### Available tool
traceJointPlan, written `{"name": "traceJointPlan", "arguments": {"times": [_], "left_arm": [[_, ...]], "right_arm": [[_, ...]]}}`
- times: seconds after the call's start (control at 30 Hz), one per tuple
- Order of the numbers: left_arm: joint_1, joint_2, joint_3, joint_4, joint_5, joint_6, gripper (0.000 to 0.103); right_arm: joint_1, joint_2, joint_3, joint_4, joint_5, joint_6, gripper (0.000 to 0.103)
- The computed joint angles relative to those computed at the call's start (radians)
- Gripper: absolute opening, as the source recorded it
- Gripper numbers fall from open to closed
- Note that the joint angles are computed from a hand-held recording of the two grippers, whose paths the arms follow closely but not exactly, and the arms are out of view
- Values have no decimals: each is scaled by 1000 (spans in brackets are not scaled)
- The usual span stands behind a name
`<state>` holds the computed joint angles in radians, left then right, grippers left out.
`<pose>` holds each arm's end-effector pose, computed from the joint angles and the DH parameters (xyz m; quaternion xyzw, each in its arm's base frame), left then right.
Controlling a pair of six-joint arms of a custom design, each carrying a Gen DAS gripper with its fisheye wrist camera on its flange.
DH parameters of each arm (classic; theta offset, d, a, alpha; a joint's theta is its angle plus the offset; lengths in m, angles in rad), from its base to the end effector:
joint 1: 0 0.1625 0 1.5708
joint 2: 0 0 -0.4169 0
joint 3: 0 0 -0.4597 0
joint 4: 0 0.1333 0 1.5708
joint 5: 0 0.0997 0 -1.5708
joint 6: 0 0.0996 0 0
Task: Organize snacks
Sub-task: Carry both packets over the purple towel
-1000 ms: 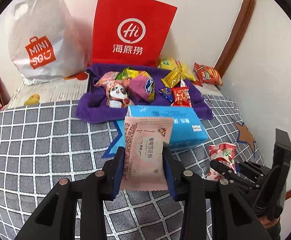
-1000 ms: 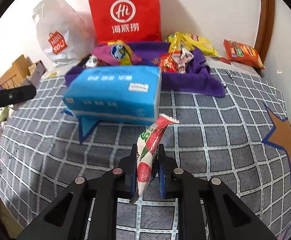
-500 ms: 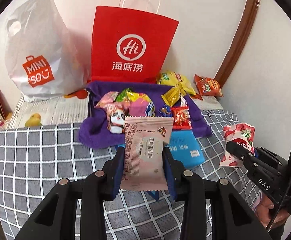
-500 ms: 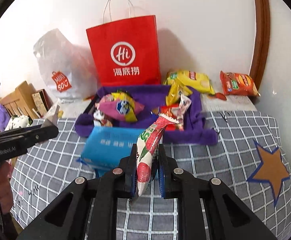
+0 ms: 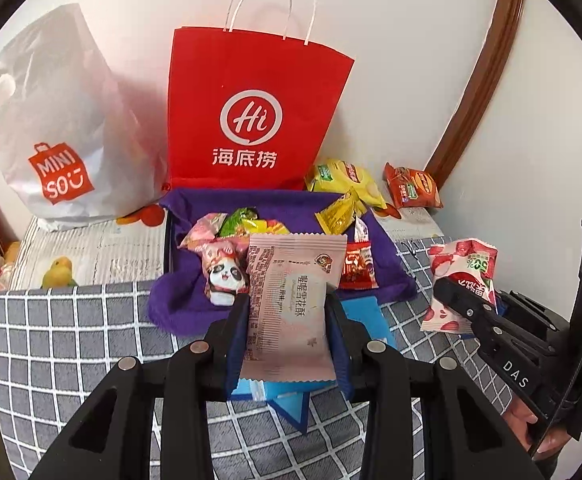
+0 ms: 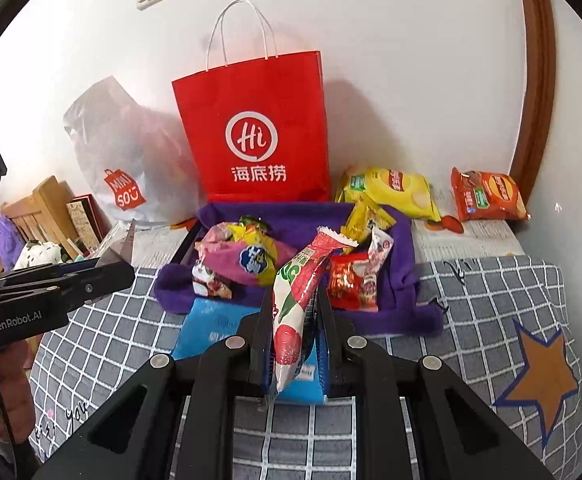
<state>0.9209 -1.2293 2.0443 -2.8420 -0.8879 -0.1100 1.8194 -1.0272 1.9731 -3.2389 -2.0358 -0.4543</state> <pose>-0.1939 -0.5792 0.1953 0.1718 0.9048 -0.3188 0.2239 0.2380 -0.5774 0.1456 0.2370 -0.8827 0.3198 0.2497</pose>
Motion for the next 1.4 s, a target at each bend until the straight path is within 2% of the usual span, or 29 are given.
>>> {"name": "traceJointPlan", "arguments": {"times": [0.33,0.9,1.4], "left_arm": [[16,36,-64,18,0,24,35],[80,109,-201,58,-4,60,35],[137,228,-353,116,-68,57,35]], "right_arm": [[8,47,-81,23,-8,-27,17],[-13,147,-240,71,-19,-36,17],[-54,238,-399,150,13,-27,17]]}}
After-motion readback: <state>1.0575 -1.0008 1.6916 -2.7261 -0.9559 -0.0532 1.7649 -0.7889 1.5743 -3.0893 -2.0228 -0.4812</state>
